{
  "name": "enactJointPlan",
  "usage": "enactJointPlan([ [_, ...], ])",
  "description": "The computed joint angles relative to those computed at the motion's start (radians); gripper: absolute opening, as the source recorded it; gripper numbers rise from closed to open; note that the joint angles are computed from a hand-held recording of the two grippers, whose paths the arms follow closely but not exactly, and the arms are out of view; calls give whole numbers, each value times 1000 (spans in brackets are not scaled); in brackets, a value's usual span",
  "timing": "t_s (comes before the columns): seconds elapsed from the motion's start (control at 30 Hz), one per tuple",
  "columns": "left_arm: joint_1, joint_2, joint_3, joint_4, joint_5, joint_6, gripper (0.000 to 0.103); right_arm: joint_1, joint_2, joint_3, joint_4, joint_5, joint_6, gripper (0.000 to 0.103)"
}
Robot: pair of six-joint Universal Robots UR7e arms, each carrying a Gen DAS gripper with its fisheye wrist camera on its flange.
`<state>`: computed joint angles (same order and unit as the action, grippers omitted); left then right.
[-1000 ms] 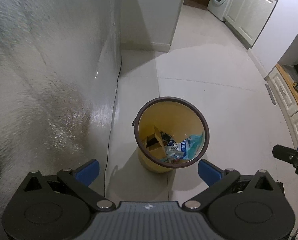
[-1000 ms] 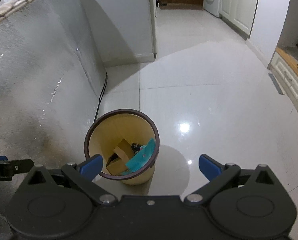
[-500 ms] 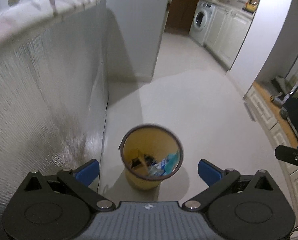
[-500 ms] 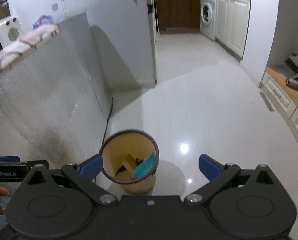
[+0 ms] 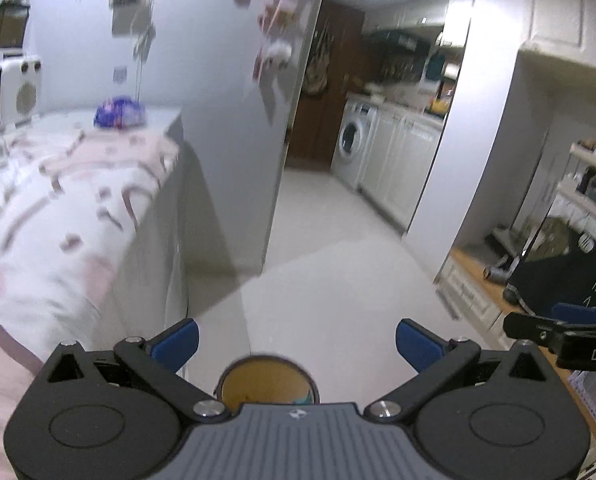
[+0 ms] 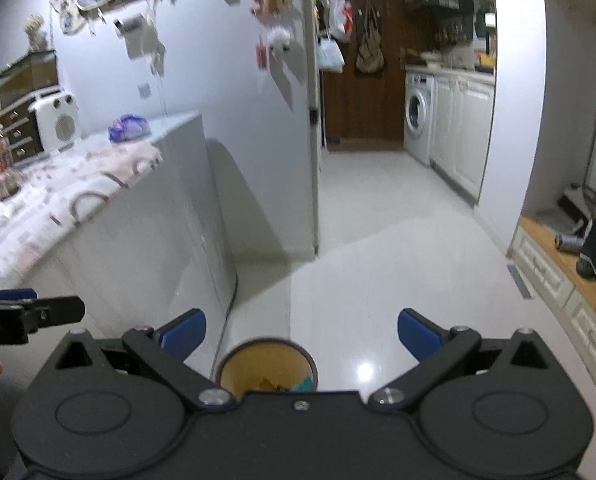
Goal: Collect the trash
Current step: 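Raise both open tools and move back toward the bed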
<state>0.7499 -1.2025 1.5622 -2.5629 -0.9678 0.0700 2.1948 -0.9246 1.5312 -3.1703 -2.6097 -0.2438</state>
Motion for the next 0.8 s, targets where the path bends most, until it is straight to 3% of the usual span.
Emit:
enactJointPlan([
  [0.43, -34, -93, -62, -33, 82, 146, 103, 112, 116, -182, -97, 32, -178, 103],
  [0.8, 48, -77, -238, -43, 126, 329, 103, 116, 311, -463, -28, 127, -140, 103],
])
